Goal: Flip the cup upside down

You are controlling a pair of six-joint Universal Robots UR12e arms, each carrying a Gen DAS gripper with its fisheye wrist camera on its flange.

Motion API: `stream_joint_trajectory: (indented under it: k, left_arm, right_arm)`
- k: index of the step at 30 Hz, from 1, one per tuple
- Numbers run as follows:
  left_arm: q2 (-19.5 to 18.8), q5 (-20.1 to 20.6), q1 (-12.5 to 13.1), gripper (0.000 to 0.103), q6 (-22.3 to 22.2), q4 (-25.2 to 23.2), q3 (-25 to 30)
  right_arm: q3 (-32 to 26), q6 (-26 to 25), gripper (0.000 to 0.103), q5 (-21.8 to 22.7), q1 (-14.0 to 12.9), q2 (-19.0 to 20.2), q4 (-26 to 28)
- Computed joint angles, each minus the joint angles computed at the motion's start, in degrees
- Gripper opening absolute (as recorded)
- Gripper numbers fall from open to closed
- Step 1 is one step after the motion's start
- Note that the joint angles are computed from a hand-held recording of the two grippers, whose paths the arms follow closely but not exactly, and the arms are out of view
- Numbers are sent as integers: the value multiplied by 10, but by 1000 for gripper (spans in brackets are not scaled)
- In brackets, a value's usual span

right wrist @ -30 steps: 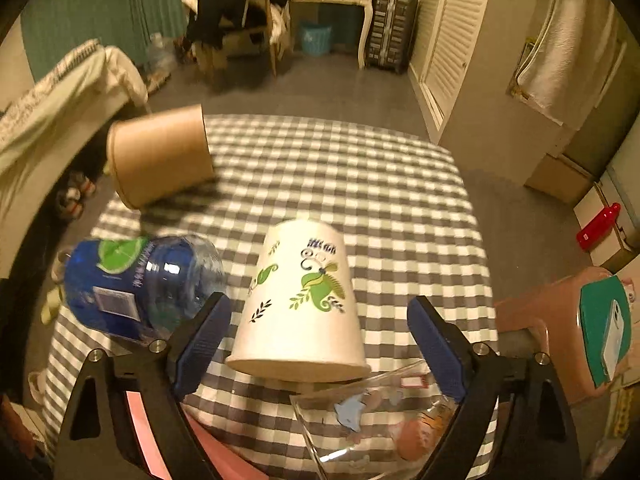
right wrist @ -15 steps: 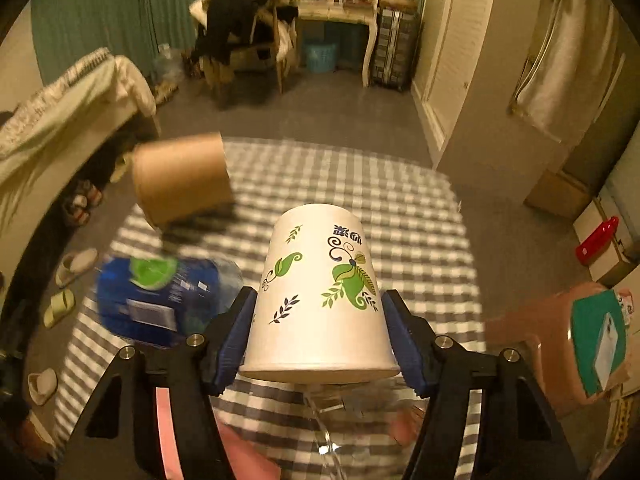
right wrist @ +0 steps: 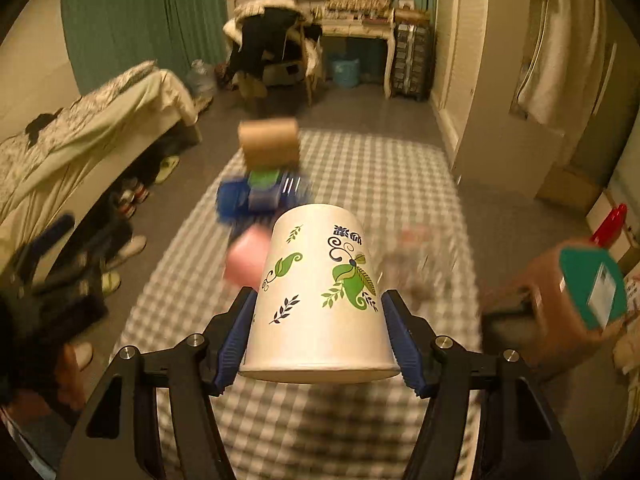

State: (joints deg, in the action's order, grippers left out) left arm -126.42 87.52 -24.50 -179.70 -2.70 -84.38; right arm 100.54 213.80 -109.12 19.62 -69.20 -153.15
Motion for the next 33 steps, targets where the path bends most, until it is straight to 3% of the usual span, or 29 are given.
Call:
stream_joint_trajectory:
  k: [9,22,23,25,29,33]
  left_arm:
    - [16,16,4,103,-11,-21,-39]
    - [16,41,-9,103,-9,-40,-36]
    - [16,43,-10,103,-6,-43,-34]
    - [16,46,-15,103,-3,-53,-29]
    - [15,35,-23,103,5,-75,-13]
    - [13,29,-38,103,29,-99,6]
  right_arm:
    - [20,30,63,16,9,13,13]
    - [34,29,66,51,2,19,-20]
    - [37,29,67,52,3,16,-30]
    - [47,25,81,55,1,6,-53]
    - [69,11,84,40,-5,-21,-85]
    - [86,8,84,3,-13,-48,-70]
